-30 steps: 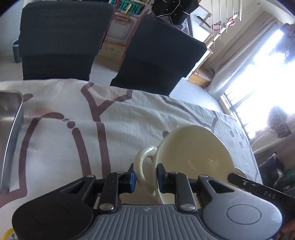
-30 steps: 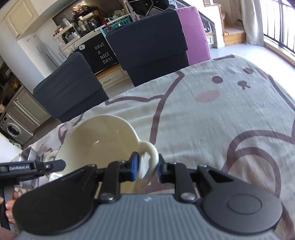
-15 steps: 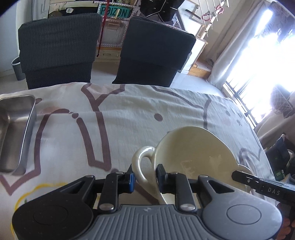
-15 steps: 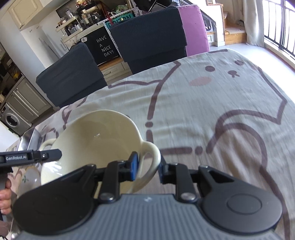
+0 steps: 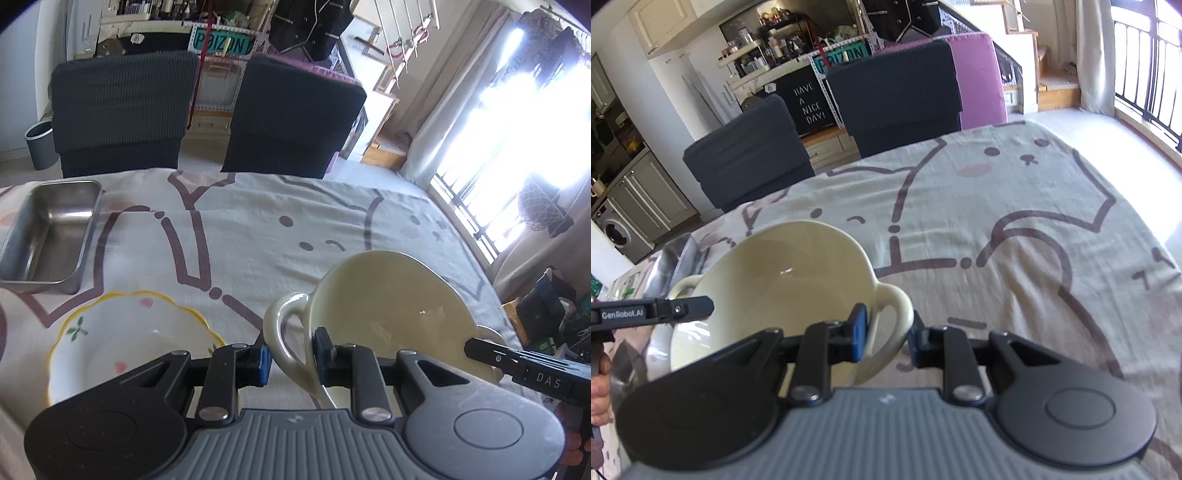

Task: Organize plates and bowls
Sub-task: 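Lift the cream bowl with both grippers and carry it toward the white plate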

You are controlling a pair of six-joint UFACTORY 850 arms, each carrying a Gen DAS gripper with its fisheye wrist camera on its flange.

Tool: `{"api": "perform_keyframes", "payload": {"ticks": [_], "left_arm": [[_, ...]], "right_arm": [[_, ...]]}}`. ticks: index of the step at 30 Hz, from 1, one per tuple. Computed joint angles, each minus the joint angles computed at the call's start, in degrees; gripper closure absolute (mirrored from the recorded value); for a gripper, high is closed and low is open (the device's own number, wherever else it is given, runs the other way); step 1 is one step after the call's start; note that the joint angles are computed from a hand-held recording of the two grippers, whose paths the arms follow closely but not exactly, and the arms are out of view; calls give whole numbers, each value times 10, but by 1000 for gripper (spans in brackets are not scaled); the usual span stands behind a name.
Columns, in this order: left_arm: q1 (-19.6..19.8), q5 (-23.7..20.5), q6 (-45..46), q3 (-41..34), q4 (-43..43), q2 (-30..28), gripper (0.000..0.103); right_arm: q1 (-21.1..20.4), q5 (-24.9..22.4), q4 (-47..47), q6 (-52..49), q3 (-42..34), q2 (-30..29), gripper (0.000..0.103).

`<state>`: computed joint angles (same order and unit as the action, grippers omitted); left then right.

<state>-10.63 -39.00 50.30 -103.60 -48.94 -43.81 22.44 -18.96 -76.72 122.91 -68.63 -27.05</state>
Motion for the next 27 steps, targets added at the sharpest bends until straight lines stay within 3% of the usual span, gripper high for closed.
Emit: {"api": "perform_keyframes", "payload": {"ticks": [15,27], "left_arm": [[58,21,119,181,-112,165,78],[141,17,207,286,-169,257,78]], "right_arm": [[96,-87,6,-18,26,77,75],[171,-98,0,-8,-14,63,75]]}}
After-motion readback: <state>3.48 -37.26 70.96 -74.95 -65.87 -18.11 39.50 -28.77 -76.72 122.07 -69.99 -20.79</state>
